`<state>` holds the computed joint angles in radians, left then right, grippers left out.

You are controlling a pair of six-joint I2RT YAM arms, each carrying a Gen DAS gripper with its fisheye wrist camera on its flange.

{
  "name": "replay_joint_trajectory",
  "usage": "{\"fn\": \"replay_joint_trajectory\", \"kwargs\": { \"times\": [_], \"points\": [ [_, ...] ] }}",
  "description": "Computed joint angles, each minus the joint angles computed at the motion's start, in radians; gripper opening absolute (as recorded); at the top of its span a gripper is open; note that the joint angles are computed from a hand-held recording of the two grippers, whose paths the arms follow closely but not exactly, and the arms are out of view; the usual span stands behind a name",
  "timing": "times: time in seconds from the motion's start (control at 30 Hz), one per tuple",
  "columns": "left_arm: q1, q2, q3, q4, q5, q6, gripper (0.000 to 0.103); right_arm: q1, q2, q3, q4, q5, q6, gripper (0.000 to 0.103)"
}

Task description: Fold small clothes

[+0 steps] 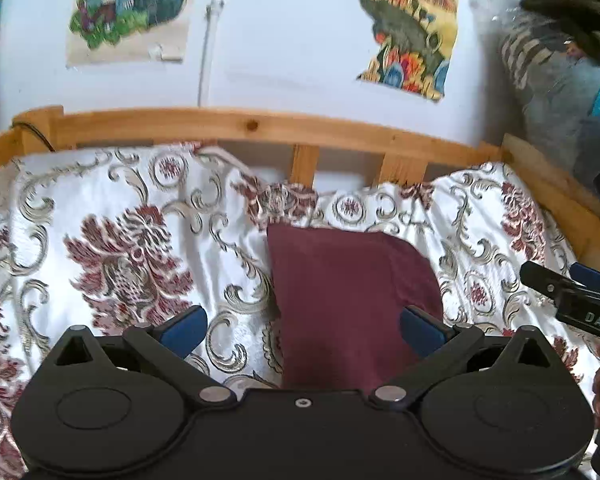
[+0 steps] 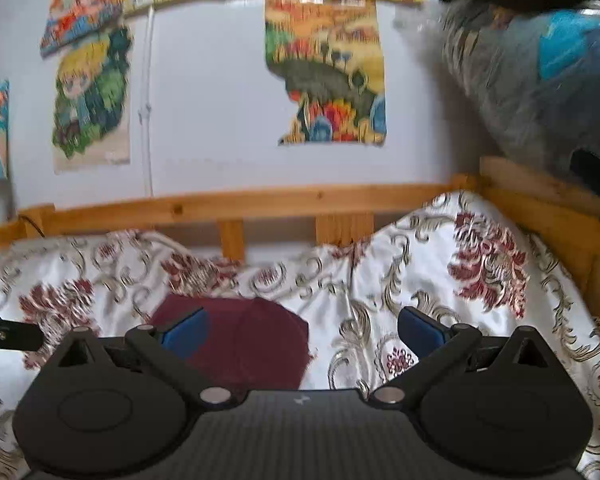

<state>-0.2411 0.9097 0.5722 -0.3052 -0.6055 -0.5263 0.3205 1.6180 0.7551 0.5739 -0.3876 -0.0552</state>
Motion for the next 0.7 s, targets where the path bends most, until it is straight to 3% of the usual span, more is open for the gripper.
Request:
{"fn": "replay_joint_trajectory", "kwargs": {
  "times": [0.37, 0.5, 0.63, 0.7],
  "points": [
    [-0.330, -0.217, -0.033, -0.236, -0.304, -0.093, 0.102, -0.050, -0.318, -0.245, 0.018, -0.068, 0.011, 0.103],
    [-0.471, -0.193, -0.046, -0.379, -0.425, -0.270, 0.102, -0.084, -0.437, -0.333, -0.032, -0.123, -0.024, 0.103],
    [-0.544, -0.156, -0.083, -0.441, -0.444, -0.417, 0.102, -0.107, -0.526, -0.418, -0.075, -0.144, -0.055, 0.103],
    [-0.577, -0.128, -0.106, -0.452, -0.452, -0.465, 0.102, -0.135, -0.535, -0.471, -0.035, -0.184, -0.052, 0.103]
  ]
}}
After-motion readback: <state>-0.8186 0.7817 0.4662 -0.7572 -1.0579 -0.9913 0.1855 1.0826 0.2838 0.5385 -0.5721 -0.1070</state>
